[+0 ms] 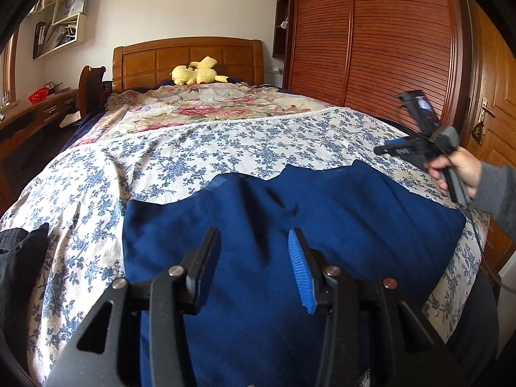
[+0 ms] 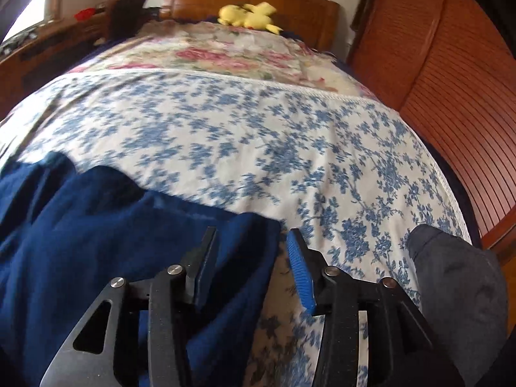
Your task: Fold large clothes
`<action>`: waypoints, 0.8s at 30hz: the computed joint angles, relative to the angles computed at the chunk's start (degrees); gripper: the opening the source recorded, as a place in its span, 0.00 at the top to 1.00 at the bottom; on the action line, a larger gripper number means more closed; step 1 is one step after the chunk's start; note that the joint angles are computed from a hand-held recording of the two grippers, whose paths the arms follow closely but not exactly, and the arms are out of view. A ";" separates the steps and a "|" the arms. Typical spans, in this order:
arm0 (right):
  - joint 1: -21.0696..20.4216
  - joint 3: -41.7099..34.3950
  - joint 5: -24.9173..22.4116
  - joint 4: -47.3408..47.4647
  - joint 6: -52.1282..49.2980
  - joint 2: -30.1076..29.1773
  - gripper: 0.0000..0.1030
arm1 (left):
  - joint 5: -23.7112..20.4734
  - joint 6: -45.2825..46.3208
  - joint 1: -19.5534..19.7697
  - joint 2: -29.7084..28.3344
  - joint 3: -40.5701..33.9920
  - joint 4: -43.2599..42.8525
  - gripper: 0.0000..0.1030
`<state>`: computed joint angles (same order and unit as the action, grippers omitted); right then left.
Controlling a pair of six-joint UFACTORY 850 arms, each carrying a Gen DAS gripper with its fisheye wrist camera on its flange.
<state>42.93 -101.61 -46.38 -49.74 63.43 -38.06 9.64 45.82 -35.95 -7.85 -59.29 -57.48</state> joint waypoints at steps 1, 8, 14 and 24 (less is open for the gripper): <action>0.57 1.39 1.03 0.14 -0.18 1.06 0.56 | 0.09 0.67 -0.08 -0.03 -0.06 -0.65 0.59; 5.21 11.13 5.83 1.07 0.94 7.60 0.56 | 0.71 5.70 -0.68 -0.15 -0.38 -5.20 0.58; 7.90 19.19 8.69 1.57 4.78 12.46 0.56 | 2.06 11.43 -2.46 0.45 0.03 -10.37 0.58; 10.27 27.32 10.30 -0.30 9.28 17.19 0.56 | 4.25 22.87 -7.55 1.72 1.58 -25.59 0.57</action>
<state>53.19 -74.29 -36.09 -50.04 72.71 -20.87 13.89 68.69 -43.50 -6.13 -57.71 -83.07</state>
